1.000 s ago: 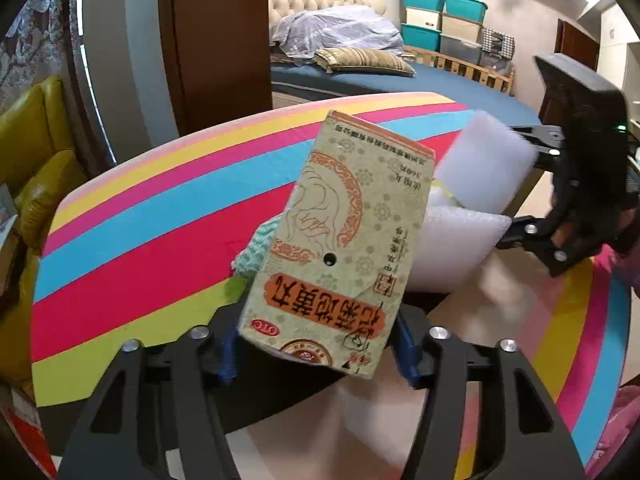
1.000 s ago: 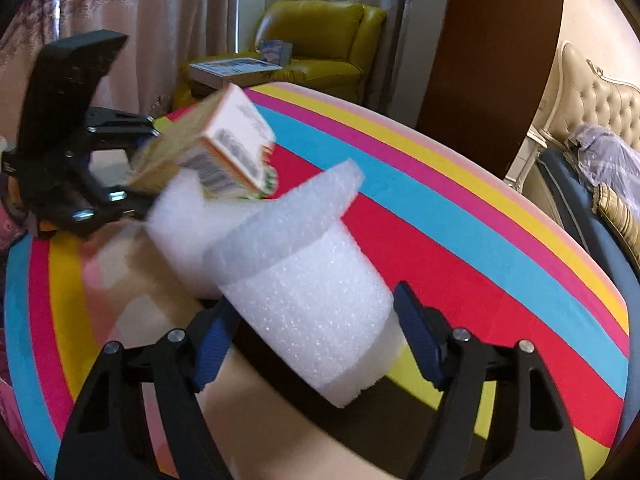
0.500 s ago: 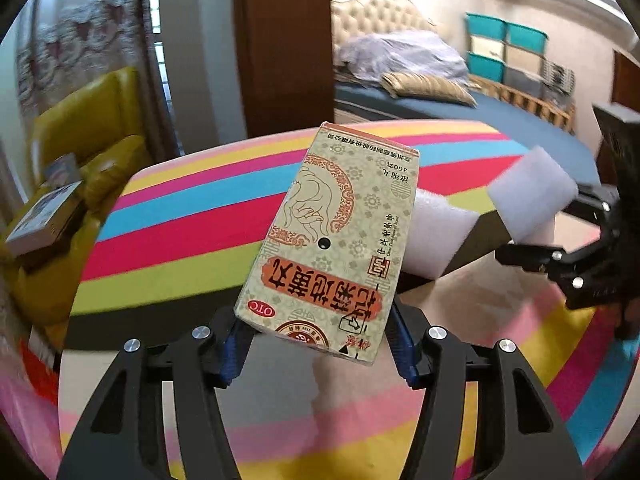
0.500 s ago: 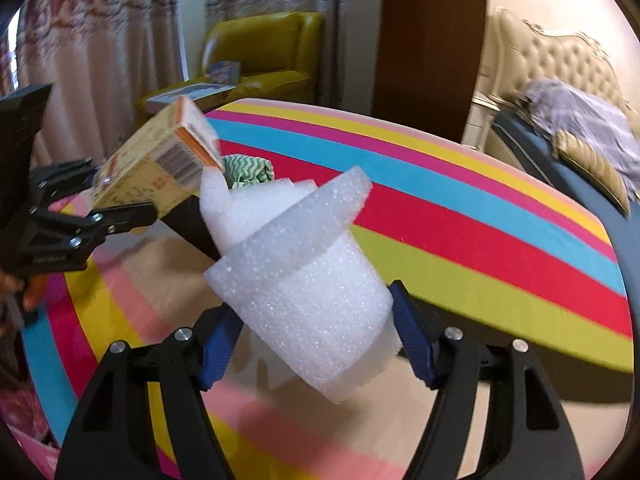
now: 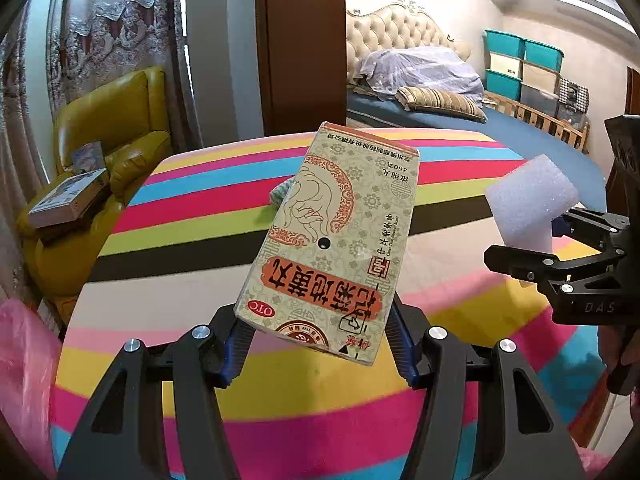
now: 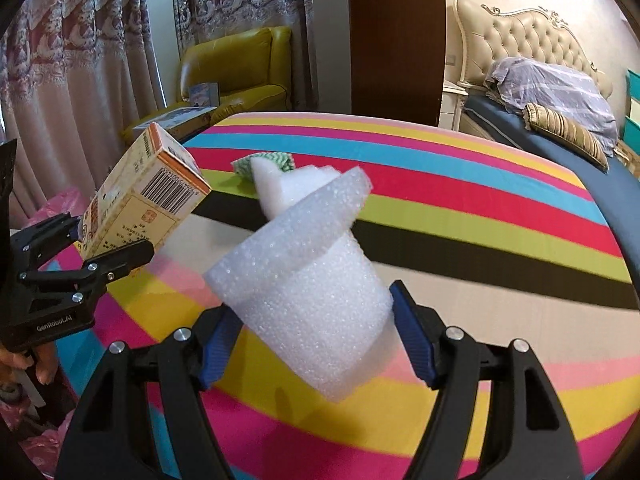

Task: Collect trash
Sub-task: 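Grasp the tan printed box with the left tool while the right tool grasps the white foam piece, then carry the tan box and white foam over the pink bin and open both tools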

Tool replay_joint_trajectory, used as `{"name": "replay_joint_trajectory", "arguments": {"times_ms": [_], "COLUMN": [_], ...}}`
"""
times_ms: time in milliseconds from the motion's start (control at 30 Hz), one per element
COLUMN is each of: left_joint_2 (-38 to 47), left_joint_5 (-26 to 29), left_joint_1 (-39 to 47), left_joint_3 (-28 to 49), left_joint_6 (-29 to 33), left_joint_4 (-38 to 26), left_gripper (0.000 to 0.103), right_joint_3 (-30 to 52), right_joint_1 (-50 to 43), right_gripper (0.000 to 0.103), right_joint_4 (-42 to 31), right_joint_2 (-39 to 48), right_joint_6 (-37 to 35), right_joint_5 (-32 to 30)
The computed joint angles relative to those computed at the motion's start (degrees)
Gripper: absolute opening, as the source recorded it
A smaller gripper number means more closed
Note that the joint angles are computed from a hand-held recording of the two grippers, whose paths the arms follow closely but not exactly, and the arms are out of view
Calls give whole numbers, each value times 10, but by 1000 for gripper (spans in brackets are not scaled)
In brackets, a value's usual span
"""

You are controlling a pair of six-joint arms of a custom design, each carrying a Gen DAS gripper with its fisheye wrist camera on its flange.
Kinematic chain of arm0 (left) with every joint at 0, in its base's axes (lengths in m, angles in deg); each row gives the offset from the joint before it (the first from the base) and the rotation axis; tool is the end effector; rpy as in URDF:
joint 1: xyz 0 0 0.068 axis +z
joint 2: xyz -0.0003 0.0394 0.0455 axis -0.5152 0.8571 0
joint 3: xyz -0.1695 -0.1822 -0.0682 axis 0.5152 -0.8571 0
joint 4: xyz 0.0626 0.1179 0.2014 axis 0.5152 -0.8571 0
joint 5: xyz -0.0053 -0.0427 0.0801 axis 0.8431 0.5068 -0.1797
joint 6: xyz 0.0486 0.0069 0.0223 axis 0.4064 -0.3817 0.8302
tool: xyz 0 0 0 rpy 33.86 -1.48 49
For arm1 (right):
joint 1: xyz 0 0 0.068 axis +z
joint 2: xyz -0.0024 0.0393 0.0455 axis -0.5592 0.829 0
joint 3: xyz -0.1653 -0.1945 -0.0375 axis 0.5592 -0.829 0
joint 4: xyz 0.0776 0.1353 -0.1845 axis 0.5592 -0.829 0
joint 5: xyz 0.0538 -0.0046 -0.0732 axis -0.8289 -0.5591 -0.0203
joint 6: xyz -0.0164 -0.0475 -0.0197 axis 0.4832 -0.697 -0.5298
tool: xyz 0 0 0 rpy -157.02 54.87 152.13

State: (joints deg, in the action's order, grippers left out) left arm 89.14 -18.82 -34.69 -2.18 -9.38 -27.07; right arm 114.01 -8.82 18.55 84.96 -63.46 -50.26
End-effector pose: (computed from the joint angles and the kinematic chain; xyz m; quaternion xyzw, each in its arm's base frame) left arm 0.2307 -0.0232 0.1646 0.1736 0.8798 -0.0752 0.4362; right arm 0.2330 0.1042 0.1897 -0.0939 0.9043 0.0651 0.4113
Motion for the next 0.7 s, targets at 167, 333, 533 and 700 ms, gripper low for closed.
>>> {"name": "replay_joint_trajectory", "arguments": {"times_ms": [167, 333, 533, 700], "left_joint_2": [-67, -156, -252, -267], "left_joint_5": [18, 47, 111, 160], "left_joint_1": [30, 66, 149, 217], "left_joint_3": [-45, -82, -121, -148], "left_joint_6": [12, 13, 37, 59], "left_joint_4": [-15, -59, -118, -129], "left_gripper": [55, 55, 55, 55], "right_joint_3": [-34, -56, -55, -57], "right_joint_1": [46, 94, 143, 161], "right_gripper": [70, 70, 70, 70], "right_joint_4": [-12, -38, -57, -34], "right_joint_2": [-58, -118, -148, -129], "right_joint_6": [25, 49, 73, 87], "right_joint_5": [37, 77, 114, 117]}}
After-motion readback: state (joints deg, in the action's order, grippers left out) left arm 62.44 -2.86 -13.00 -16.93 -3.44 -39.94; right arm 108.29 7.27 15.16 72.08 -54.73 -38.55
